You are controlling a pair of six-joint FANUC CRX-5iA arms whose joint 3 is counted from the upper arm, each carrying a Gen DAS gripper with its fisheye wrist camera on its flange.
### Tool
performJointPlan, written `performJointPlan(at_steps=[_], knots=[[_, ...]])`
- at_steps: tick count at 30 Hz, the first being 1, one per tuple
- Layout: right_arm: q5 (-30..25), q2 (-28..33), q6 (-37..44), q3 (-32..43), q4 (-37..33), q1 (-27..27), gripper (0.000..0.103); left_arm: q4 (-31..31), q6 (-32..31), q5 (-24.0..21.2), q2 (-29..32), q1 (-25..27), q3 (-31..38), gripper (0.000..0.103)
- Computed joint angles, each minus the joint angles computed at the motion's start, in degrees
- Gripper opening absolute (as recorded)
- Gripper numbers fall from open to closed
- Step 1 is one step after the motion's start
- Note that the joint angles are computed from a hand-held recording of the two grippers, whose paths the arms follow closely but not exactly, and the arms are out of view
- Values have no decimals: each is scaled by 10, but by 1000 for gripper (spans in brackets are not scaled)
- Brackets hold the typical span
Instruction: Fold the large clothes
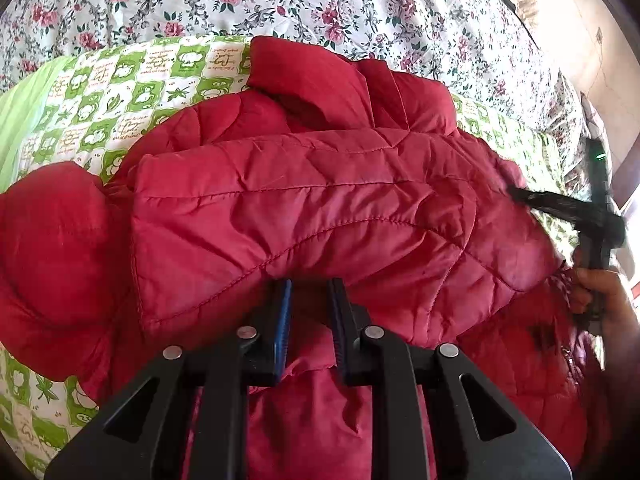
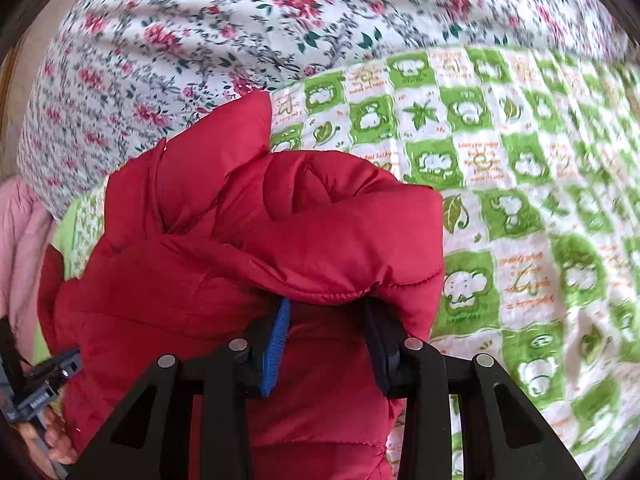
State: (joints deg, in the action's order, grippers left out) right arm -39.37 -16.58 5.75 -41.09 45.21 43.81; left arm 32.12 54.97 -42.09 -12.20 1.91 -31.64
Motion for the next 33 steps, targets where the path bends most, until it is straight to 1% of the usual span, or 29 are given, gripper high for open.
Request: performJointPlan(at_steps=[1,2,3,4,6,7,8,9,10,12,14,18,20,21,22,23,25,27,28,29,30,31,33], knots=[[-24,-9,-20,-6,29,20,37,-3,0,3,1,-2,0,18],[-32,-23,-37,-17,57,39,41,-2,-1,5,0,-2,-2,18],[-32,-34,-43,-25,75,56,41,1,1,7,0,-3,-3,18],[-28,-39,-32,-25,74,74,41,2,3,7,1,-3,-3,18],[-33,-24,12,-8,38,100,39,-4,10,5,0,-3,0,18],[-44,-8,41,6,9,109,39,-5,11,4,0,-3,0,18],[-68,14,63,21,-13,115,39,-6,11,3,-1,-2,-1,18],[-85,31,72,26,-21,115,39,-5,7,3,0,-2,-2,18],[-75,33,71,17,-23,107,39,1,4,4,0,-1,-5,18],[-40,16,49,-5,-18,90,39,14,0,12,0,1,-15,17],[-48,16,46,-6,-13,94,39,17,-1,24,-3,-2,-23,17],[-50,24,13,-19,29,100,39,36,-10,41,-12,-3,-40,17],[-57,21,10,-16,22,105,39,32,-7,38,-12,-2,-38,17],[-78,20,8,-7,16,115,39,28,-4,36,-10,-3,-35,17],[-84,29,0,2,21,119,39,24,-2,35,-9,-3,-33,17],[-92,24,-13,2,37,129,44,21,1,35,-9,-4,-31,17],[-95,16,-39,-3,81,151,44,10,11,35,-8,-6,-28,17],[-92,31,-20,13,80,161,44,-1,22,34,-7,-8,-22,17],[-85,46,3,26,64,160,44,-3,23,32,-7,-7,-21,17],[-82,63,32,41,40,157,44,0,21,30,-8,-7,-22,17],[-97,94,73,64,-1,152,45,13,10,26,-9,-3,-25,17],[-101,106,85,67,-14,149,45,26,-2,19,-10,2,-29,17],[-80,111,77,54,-1,137,46,35,-14,4,-15,13,-31,15]])
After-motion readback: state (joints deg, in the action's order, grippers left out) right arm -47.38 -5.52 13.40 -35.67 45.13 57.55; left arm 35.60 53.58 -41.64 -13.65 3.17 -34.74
